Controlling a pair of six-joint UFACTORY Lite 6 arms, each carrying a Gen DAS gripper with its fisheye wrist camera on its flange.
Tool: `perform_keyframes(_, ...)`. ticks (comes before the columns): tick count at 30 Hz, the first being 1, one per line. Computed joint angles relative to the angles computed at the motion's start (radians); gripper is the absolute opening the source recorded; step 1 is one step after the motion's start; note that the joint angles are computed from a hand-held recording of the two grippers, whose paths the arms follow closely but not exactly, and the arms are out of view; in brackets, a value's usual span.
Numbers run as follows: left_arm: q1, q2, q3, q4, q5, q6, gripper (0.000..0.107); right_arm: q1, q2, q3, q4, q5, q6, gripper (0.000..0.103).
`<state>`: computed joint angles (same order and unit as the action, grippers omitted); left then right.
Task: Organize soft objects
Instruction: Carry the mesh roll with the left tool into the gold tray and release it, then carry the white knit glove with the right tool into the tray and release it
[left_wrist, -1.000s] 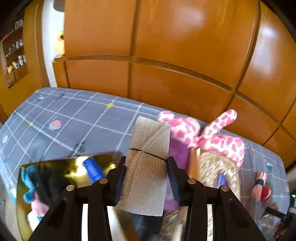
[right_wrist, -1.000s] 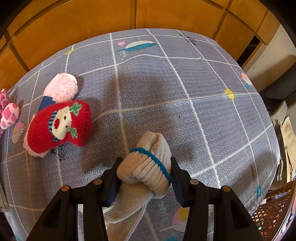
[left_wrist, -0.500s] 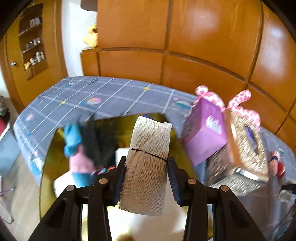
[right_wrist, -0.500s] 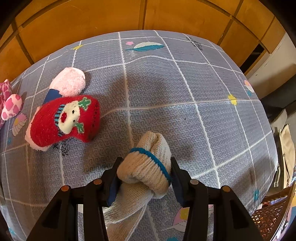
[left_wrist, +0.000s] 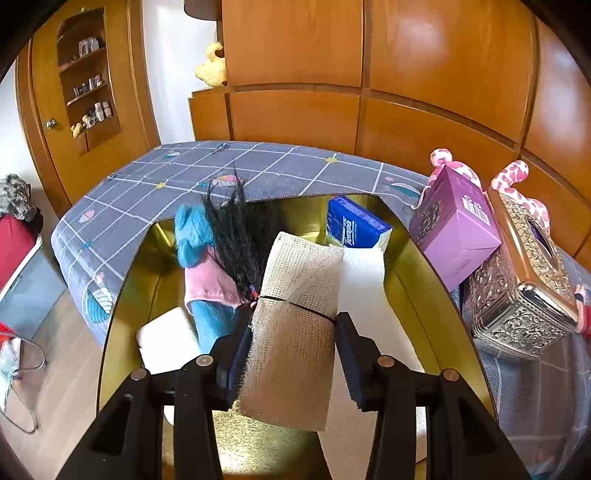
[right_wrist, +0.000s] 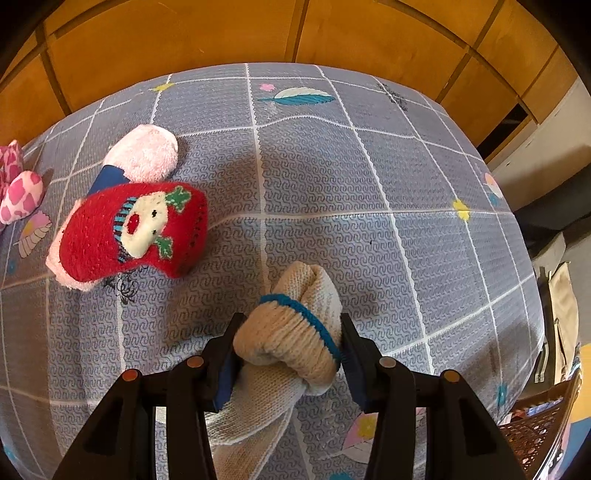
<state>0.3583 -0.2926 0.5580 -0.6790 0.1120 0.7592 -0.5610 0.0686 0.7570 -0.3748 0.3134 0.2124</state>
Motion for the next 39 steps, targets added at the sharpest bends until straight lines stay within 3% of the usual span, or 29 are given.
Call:
perform_keyframes(4,0.004,0.008,-0.002,-0.028,-0.017,0.027,0.051,0.038,-0.009,-0.007,-0.064,0.012,0.090,0.049)
perform_keyframes(8,0.014,0.000,-0.005,-0.089,-0.003,0.088,0.064,0.050,-0.009,-0.006,-0.081,0.016,0.116,0.048)
perform_keyframes(14,0.012,-0.045,-0.006,-0.025,0.022,0.029,0.076,0.033,-0.045,-0.018,-0.067,0.002,0.107,0.046)
perform_keyframes(21,0.087,-0.107,0.002,-0.097,0.128,0.151,0.078,-0.003,-0.191,-0.052,0.399,-0.044,-0.328,0.045)
perform_keyframes(23,0.115,-0.108,0.012,-0.107,0.157,0.175,0.078,0.020,-0.217,-0.041,0.437,-0.035,-0.352,0.045)
perform_keyframes(27,0.194,-0.114,0.028,-0.159,0.208,0.254,0.079,0.176,-0.249,0.035,0.356,-0.009,-0.212,0.045)
perform_keyframes(31,0.269,-0.121,0.039,-0.209,0.249,0.323,0.079,0.400,-0.234,0.151,0.126,0.026,0.083,0.045)
perform_keyframes(39,0.336,-0.080,0.060,-0.288,0.257,0.400,0.083,0.855,-0.068,0.501,-0.078,0.118,0.380,0.045)
